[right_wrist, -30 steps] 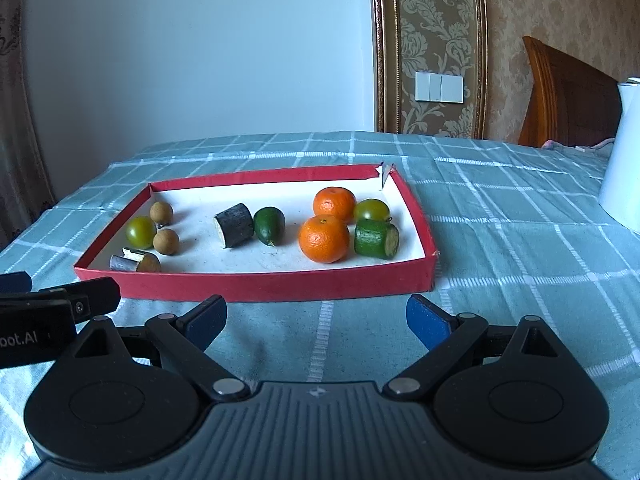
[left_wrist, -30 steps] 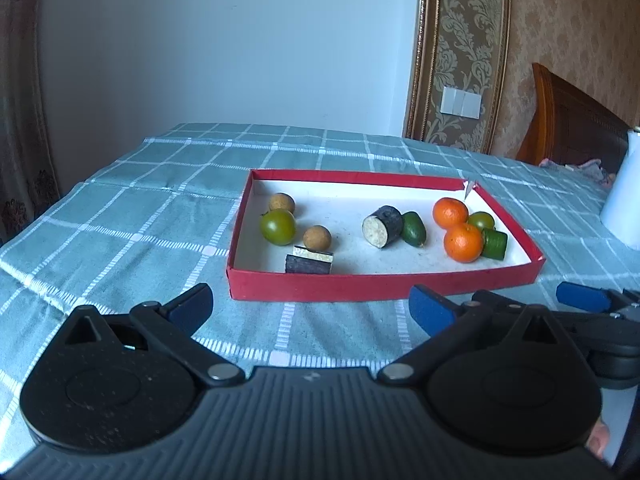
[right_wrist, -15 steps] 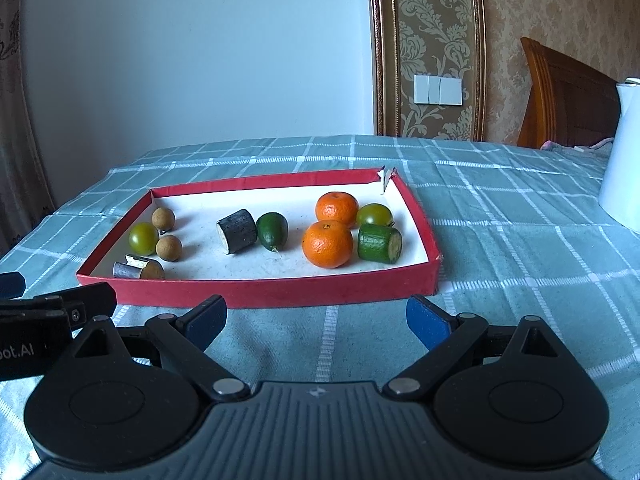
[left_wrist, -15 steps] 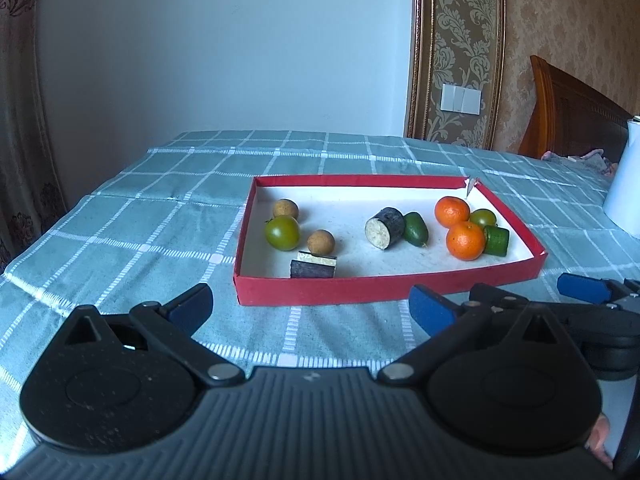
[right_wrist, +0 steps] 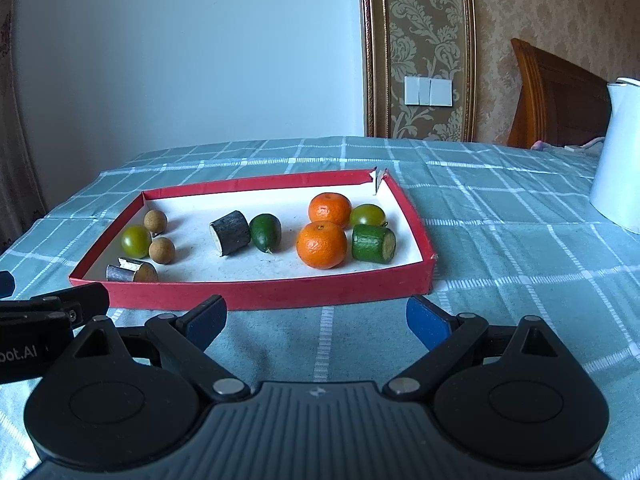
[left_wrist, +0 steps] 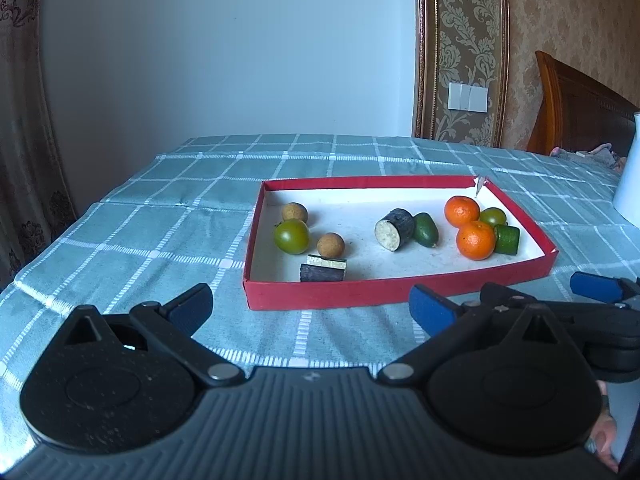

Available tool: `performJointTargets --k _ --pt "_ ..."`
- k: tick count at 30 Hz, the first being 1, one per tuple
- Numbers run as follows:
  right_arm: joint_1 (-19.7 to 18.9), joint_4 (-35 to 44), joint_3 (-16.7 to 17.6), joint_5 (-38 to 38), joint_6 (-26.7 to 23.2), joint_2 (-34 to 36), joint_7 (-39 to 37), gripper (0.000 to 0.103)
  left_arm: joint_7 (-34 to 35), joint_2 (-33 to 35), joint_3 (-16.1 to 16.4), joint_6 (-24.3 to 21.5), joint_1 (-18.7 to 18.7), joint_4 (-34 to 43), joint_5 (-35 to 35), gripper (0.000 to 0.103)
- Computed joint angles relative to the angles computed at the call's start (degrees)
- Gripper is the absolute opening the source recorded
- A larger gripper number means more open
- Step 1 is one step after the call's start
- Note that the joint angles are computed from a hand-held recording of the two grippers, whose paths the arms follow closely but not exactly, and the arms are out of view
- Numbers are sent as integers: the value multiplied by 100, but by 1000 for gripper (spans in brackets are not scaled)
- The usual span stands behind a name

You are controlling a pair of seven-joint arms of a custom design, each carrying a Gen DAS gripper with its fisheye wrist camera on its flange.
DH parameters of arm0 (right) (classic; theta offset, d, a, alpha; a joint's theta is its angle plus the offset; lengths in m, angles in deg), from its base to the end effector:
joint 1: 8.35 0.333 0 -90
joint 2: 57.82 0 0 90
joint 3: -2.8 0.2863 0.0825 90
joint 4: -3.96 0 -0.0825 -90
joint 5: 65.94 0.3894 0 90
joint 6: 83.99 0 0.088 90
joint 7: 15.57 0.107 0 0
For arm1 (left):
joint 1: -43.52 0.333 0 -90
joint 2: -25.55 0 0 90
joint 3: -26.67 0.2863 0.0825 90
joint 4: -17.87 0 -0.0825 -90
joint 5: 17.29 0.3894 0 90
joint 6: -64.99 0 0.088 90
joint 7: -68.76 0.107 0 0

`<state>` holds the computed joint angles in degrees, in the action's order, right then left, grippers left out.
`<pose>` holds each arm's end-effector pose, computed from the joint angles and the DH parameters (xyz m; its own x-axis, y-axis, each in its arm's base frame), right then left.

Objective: Organize fruits

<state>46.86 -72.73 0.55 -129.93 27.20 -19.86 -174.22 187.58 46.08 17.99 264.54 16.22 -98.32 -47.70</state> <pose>0.4818 0.5475 0.3449 -0.4720 -0.8791 -0.0663 -0.4161 0.2884 -0.8624 0.5475 -0.3138 0.3626 -0.4521 -0.8915 -0.0291 -0.4286 0.2458 -0.8694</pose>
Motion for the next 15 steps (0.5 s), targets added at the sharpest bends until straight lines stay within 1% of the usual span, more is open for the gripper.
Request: performJointTargets --k 2,5,10,15 --pt "4 7 -1 -1 -2 4 -8 97 35 0 28 30 -28 -5 -4 103" --pt "8 10 1 1 -12 5 -22 97 223 27 167 129 -204 21 -179 103" --pt "65 124 -19 1 -170 81 -28 97 359 37 144 105 -205 62 -339 103" --pt "104 212 -44 3 -259 136 -84 97 540 69 267 123 -358 128 -597 103"
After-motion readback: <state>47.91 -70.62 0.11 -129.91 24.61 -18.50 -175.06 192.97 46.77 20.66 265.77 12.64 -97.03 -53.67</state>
